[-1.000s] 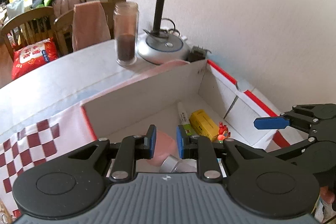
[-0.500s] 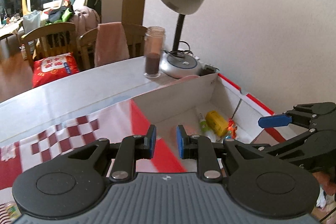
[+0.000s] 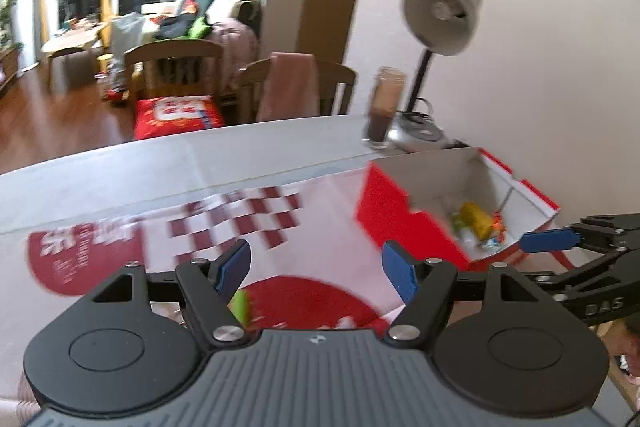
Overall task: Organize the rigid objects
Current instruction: 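Withdraw both open tools from the box back to the cloth, then reach the left tool toward the green-lidded jar while the right approaches the green highlighter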
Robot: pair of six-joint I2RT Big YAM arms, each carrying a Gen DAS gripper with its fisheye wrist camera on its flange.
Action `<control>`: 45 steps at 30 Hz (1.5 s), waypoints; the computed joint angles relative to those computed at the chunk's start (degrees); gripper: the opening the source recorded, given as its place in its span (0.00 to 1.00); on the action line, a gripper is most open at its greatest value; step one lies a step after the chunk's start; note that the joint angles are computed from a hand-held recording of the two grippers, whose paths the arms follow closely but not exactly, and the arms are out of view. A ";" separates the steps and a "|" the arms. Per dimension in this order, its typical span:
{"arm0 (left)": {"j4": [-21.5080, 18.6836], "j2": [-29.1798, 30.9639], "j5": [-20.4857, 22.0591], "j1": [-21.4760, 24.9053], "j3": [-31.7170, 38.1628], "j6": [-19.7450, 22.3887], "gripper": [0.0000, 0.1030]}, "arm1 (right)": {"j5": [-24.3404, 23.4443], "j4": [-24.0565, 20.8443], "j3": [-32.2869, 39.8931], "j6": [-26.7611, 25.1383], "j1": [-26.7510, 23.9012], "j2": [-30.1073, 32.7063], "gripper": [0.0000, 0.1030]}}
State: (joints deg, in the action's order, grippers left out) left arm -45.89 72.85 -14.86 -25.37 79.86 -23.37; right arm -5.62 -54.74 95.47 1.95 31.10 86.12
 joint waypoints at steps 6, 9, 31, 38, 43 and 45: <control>0.23 -7.22 -1.46 4.63 -7.55 -0.28 0.78 | 1.03 3.25 -2.59 2.90 4.40 -1.01 0.96; 0.09 -9.67 -1.52 7.38 -10.38 -0.59 0.81 | 1.11 6.27 -4.48 4.50 6.77 -1.52 1.00; 2.84 -8.58 5.51 18.91 -18.94 0.53 0.81 | 7.24 7.38 -0.74 7.48 16.88 9.15 1.00; 3.54 -5.52 6.27 19.71 -19.25 -0.48 0.81 | 10.25 6.08 3.56 9.94 15.83 14.21 1.00; 4.32 -3.64 6.39 19.64 -19.02 -0.35 0.81 | 13.30 4.19 6.62 10.91 14.89 17.66 0.94; 4.41 -2.97 6.45 19.53 -18.87 -0.04 0.81 | 13.47 2.86 7.89 10.65 14.58 18.94 0.92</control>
